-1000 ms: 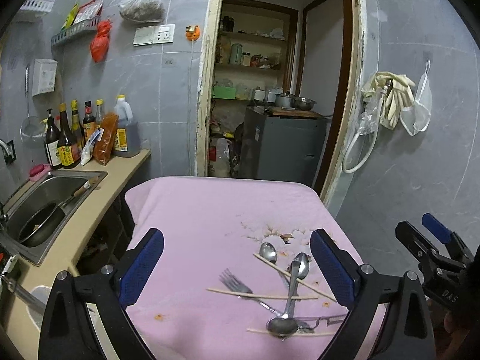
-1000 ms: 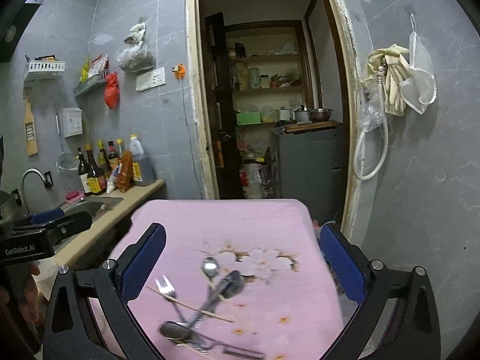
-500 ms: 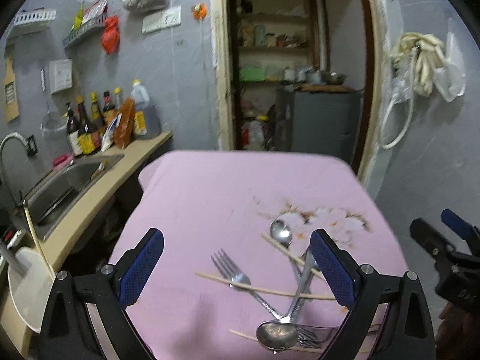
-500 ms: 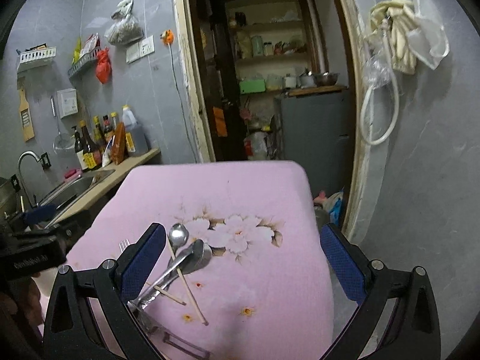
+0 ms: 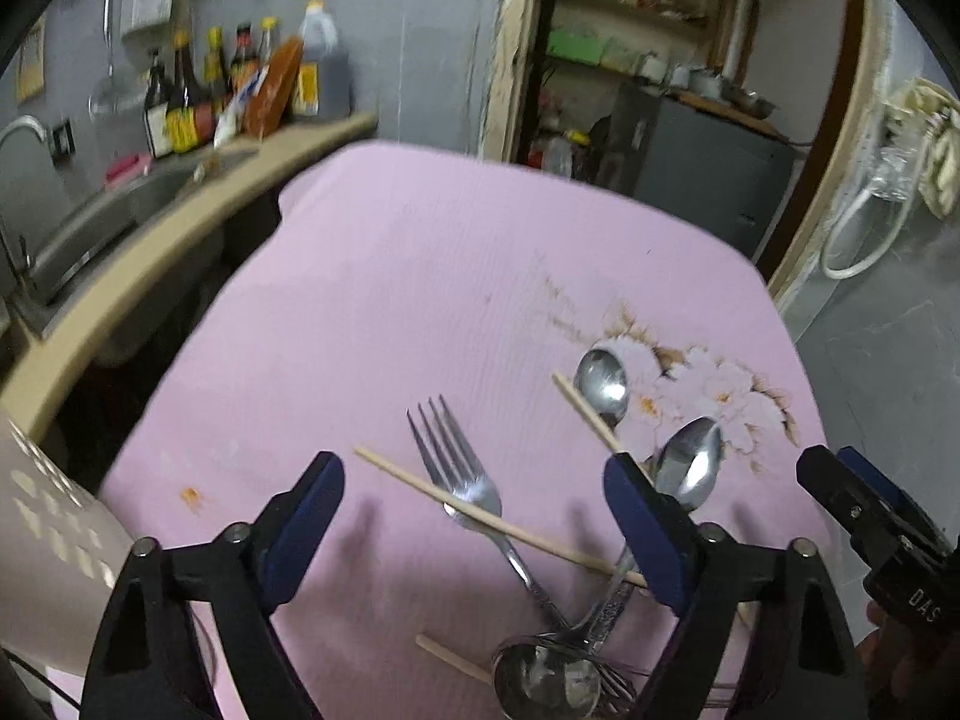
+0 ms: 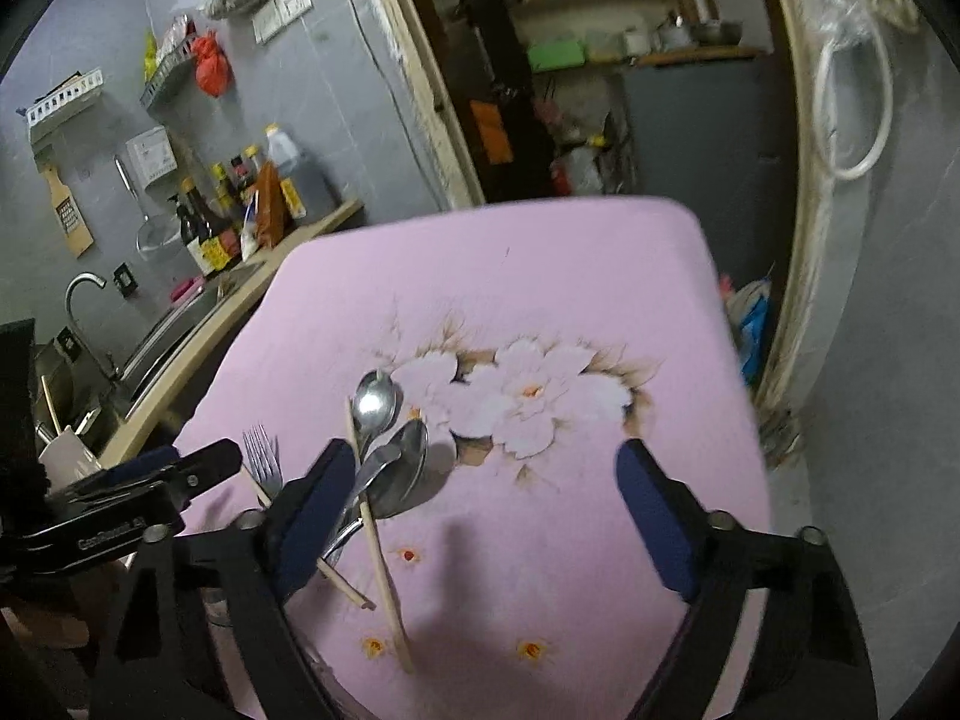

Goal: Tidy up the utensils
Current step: 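Move both grippers back over the remaining cutlery on the tablecloth, then grasp a wooden chopstick with the left gripper while the right gripper grasps a metal spoon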

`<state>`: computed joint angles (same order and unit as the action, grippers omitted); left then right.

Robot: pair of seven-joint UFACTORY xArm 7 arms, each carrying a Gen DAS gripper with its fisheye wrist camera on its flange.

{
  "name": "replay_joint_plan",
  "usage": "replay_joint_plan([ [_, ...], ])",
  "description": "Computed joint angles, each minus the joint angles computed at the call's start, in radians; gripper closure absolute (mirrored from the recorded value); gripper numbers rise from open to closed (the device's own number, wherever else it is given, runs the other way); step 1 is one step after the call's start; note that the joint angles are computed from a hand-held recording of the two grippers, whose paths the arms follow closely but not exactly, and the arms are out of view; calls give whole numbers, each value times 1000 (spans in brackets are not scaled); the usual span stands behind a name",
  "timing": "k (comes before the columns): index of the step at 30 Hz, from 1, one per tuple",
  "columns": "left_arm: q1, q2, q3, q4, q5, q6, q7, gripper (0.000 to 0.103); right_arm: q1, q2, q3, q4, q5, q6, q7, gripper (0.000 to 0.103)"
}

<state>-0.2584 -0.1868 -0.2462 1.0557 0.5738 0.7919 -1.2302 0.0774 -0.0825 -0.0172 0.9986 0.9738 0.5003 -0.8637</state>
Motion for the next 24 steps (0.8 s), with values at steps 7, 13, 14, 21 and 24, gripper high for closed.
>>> replay_joint_plan([
  [7, 0, 28, 37, -3, -141, -3, -16, 47, -11, 77, 23, 59, -18, 88, 18, 55],
  [13, 18, 16, 64, -60, -258, -111, -25, 72, -31, 139, 47, 116, -12, 146, 45, 64],
  [14, 20, 18, 69, -66, -279, -132, -14, 77, -38, 148, 50, 126, -11, 159, 49, 65],
  [21, 37, 42, 78, -83, -322, -241, 16, 89, -66, 191, 74, 164, 4, 209, 60, 66],
  [24, 31, 73, 82, -59, -347, -258, 76, 91, -71, 203, 79, 172, 4, 224, 64, 71],
])
